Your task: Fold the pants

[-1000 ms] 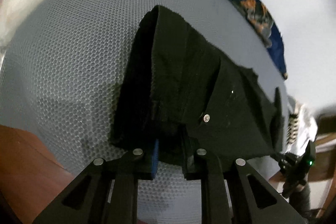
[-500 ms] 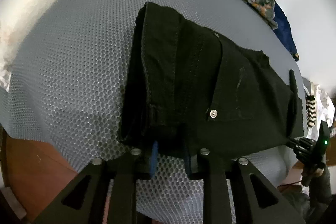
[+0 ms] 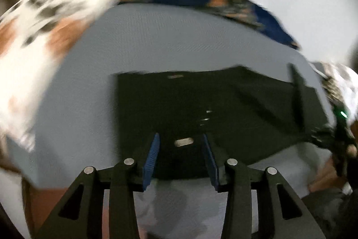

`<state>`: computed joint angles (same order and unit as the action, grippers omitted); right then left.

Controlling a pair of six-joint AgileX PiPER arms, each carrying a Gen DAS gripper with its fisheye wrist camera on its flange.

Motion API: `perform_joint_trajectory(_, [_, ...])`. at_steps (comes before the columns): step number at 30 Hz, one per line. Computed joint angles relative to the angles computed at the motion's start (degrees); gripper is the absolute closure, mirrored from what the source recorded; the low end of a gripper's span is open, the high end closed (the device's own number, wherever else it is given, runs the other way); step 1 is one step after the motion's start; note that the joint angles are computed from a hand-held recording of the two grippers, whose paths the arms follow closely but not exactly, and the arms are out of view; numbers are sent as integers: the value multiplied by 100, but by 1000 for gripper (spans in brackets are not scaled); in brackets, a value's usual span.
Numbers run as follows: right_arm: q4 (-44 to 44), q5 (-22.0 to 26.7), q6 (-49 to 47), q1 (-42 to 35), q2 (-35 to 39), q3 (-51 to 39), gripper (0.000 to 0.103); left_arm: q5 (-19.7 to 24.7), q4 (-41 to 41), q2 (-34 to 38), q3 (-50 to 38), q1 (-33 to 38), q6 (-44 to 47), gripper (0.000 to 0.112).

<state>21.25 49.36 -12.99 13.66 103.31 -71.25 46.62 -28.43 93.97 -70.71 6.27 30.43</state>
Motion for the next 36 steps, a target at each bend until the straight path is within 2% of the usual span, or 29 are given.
perform_joint_trajectory(9, [390, 366, 92, -203, 213, -296, 90, -119, -437, 1114, -852, -2096, 570, 69])
perform_joint_trajectory(14, [464, 478, 6, -266, 245, -389, 89, 183, -401, 1822, -1574, -2849, 522, 69])
perform_joint_trajectory(17, [518, 483, -36, -276, 247, -436, 89, 230, -243, 2028, -1757, -3071, 528, 69])
perform_joint_trajectory(20, [631, 489, -201, -380, 207, -383, 89, 26, 367, 2272, -1962, -3404, 32, 70])
perform_joint_trajectory(22, [705, 489, -280, -434, 188, -350, 89, -82, 876, 2421, -2081, -3565, -432, 76])
perform_joint_trajectory(25, [901, 417, -415, -526, 135, -255, 88, -244, 979, 2452, -2030, -3668, -573, 86])
perform_joint_trajectory(27, [963, 430, -477, -561, 111, -243, 83, -386, 875, 2387, -1844, -3671, -435, 97])
perform_joint_trajectory(30, [1385, 504, -872, -852, -60, -103, 73, -400, 866, 2427, -1860, -3668, -507, 100])
perform_joint_trajectory(32, [1651, 494, -1144, -1166, -249, 31, 62, -375, 772, 2396, -1823, -3624, -482, 100])
perform_joint_trajectory(36, [2213, 279, -1545, -2038, -435, 250, 59, -322, 553, 2427, -1851, -3536, -437, 100])
